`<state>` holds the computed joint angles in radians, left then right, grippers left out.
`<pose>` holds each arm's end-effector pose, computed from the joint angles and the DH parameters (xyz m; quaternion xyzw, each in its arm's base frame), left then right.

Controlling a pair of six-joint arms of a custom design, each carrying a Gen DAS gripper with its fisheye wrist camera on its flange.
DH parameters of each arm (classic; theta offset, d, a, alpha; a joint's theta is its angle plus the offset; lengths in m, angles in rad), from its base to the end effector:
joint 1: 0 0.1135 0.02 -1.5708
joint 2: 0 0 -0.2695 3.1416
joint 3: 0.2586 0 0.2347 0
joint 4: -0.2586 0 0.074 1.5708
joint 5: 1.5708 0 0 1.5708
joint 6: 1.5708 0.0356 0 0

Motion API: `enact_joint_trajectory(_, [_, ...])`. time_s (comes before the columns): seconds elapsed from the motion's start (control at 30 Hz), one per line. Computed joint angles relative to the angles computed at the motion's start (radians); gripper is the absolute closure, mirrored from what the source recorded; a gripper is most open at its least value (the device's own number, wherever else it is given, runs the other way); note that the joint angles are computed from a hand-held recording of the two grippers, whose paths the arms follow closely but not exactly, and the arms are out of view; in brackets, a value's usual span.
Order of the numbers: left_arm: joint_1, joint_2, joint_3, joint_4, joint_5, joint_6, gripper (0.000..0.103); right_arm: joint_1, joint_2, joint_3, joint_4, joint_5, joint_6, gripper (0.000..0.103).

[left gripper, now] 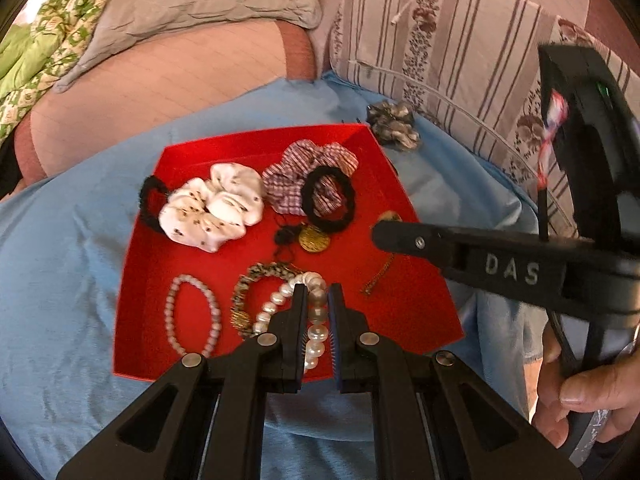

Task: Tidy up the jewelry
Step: 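Lower both tools into the tray and open them to release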

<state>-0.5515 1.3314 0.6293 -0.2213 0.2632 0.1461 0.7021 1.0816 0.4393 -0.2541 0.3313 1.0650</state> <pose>0.1940 -0.1302 0.1882 0.3604 0.8690 -0.1853 0.2838 0.1435 0.1063 0.1794 0.2216 0.9056 0.1535 0.3273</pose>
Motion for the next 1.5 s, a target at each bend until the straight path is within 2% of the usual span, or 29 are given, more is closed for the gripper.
enact_joint_trajectory(0.47, [-0.022,0.048,-0.029,0.054,-0.012,-0.011,0.093,-0.063,0.125,0.039,0.027,-0.024,-0.016,0.092])
enact_joint_trajectory(1.17, [0.028,0.059,-0.043,0.068,0.019,-0.006,0.093,-0.088,0.158,0.046,0.043,-0.048,-0.006,0.092])
enact_joint_trajectory(1.33, [0.029,0.051,-0.048,0.075,0.011,-0.008,0.081,-0.088,0.156,0.046,0.045,-0.051,-0.003,0.088])
enact_joint_trajectory(1.4, [0.033,0.055,-0.047,0.076,0.015,-0.006,0.081,-0.088,0.155,0.045,0.048,-0.051,-0.003,0.085])
enact_joint_trajectory(1.5, [0.038,0.056,-0.045,0.073,0.016,-0.004,0.081,-0.088,0.150,0.043,0.048,-0.050,0.001,0.084])
